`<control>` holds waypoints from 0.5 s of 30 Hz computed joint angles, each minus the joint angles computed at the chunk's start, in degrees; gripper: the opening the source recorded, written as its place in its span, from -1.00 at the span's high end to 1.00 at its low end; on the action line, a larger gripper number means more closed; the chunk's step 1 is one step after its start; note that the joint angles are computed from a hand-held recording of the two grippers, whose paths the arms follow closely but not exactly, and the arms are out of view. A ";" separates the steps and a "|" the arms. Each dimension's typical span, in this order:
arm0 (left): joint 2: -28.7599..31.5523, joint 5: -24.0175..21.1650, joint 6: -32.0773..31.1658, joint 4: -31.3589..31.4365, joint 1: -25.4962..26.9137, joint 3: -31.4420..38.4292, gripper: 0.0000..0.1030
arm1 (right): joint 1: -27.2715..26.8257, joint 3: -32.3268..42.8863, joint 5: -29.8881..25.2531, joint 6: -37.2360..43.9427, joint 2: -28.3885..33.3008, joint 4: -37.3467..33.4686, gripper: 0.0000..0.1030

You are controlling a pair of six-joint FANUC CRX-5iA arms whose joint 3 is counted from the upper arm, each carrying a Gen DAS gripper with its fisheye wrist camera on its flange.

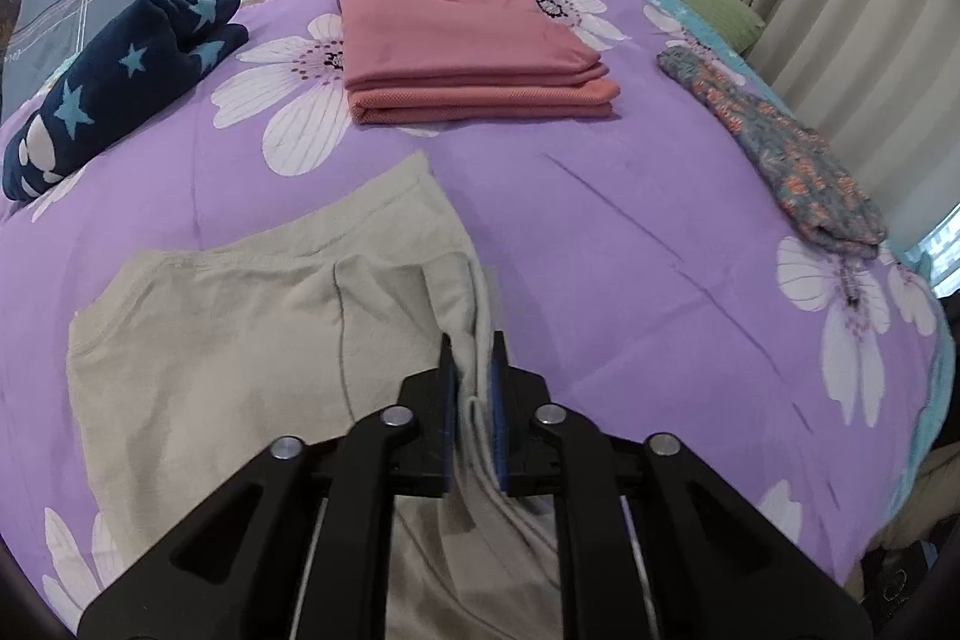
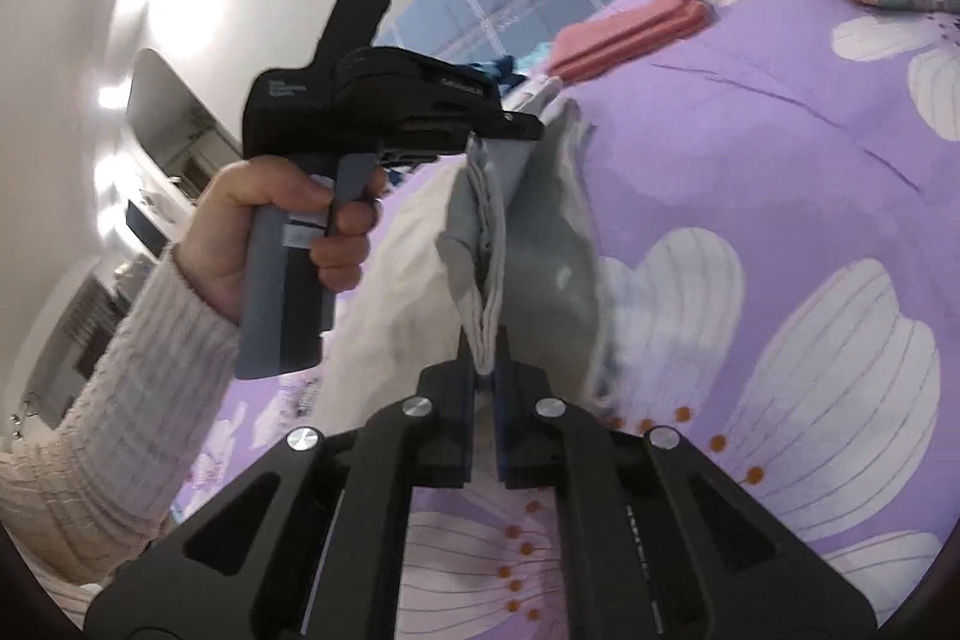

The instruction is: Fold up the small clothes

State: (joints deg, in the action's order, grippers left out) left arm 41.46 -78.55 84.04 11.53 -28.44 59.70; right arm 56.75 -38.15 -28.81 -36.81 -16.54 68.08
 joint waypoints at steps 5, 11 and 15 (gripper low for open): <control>-6.95 7.75 -3.79 1.27 -0.04 -10.91 -0.05 | 0.59 -0.57 1.51 1.56 -0.48 -6.97 0.90; -23.34 20.57 -12.80 -2.78 0.65 -31.45 -0.50 | 1.22 -0.02 0.57 1.83 -0.60 -5.72 0.90; -34.00 25.37 -14.05 -8.12 2.07 -44.78 -0.61 | 0.19 -0.92 2.83 -0.11 -1.41 -4.52 0.90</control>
